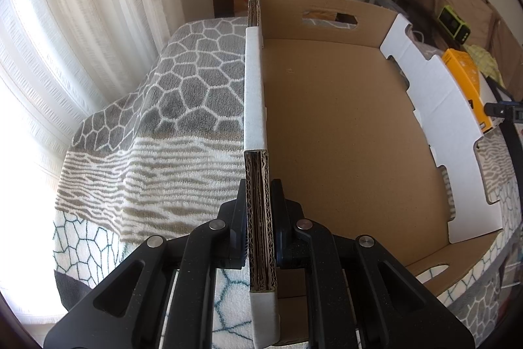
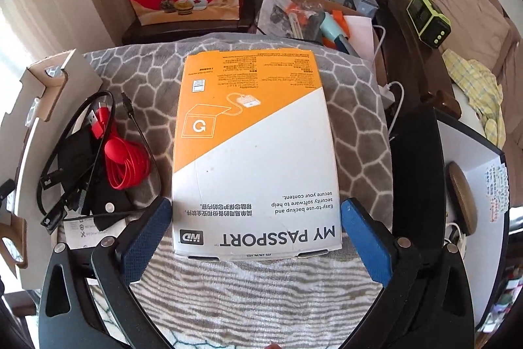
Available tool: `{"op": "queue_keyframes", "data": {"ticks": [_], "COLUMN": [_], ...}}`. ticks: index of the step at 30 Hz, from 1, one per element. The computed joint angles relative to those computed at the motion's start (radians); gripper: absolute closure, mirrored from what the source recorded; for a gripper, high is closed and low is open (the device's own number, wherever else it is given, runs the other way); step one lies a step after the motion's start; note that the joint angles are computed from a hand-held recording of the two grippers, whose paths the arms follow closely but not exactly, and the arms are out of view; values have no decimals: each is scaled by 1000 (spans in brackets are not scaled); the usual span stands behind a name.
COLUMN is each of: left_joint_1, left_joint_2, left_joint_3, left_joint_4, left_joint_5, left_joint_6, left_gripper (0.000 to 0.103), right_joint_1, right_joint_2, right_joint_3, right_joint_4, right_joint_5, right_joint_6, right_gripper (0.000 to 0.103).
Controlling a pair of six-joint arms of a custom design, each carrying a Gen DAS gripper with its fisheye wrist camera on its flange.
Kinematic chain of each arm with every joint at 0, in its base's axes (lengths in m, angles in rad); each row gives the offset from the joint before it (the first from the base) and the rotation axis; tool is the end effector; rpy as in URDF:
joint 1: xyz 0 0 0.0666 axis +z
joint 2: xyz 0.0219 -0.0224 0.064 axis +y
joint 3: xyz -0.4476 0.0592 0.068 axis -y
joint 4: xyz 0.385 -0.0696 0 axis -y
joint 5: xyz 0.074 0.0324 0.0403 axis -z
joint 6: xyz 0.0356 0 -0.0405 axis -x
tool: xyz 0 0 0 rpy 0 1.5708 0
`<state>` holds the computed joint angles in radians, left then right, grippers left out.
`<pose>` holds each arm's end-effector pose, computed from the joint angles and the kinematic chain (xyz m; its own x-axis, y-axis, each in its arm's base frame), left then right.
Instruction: Organize objects
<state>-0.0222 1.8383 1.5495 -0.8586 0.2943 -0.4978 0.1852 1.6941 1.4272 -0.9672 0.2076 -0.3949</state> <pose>0.6187 -0.0245 0.3360 -0.7338 0.4734 -0.4873 0.5586 0.8287 -0.0362 0.5436 0.0940 0.3621 -0.8999 0.2144 -0.3798 0.2524 0.9662 -0.0525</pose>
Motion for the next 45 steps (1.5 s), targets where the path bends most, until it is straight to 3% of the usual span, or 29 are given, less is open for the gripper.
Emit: {"op": "queue_keyframes", "data": {"ticks": [9, 21, 27, 28, 29, 30, 33, 35, 39, 41, 45], "left_joint_1": [-2, -2, 0, 1, 1, 1, 1, 1, 1, 1, 1], "left_joint_2": [-3, 0, 2, 3, 4, 4, 4, 4, 2, 2, 1], "left_joint_3": [-3, 1, 6, 7, 8, 8, 10, 8, 6, 6, 6], "left_joint_4": [1, -4, -15, -16, -17, -17, -19, -18, -15, -15, -15], "left_joint_5": [-4, -1, 10, 10, 10, 10, 11, 10, 7, 7, 7], "left_joint_6": [7, 8, 12, 13, 12, 12, 13, 12, 8, 8, 10], "left_gripper": [93, 93, 93, 93, 93, 93, 93, 93, 93, 93, 93], "right_joint_1": [37, 24, 43, 45, 42, 38, 67, 67, 64, 50, 17], "right_joint_2": [38, -33, -76, -83, -82, -78, -58, -63, -64, -62, -48], "right_joint_3": [41, -33, 3, 9, 24, 40, 94, 88, 63, 47, 17], "right_joint_4": [-62, 70, 70, 78, 68, 49, -14, -12, -16, -15, -22], "right_joint_5": [89, 44, 28, 0, -52, -78, 17, 4, 35, 32, 57], "right_joint_6": [4, -17, -30, -29, -50, -81, -47, -47, -42, -45, -72], "right_gripper": [0, 0, 0, 28, 92, 103, 78, 42, 30, 19, 13]}}
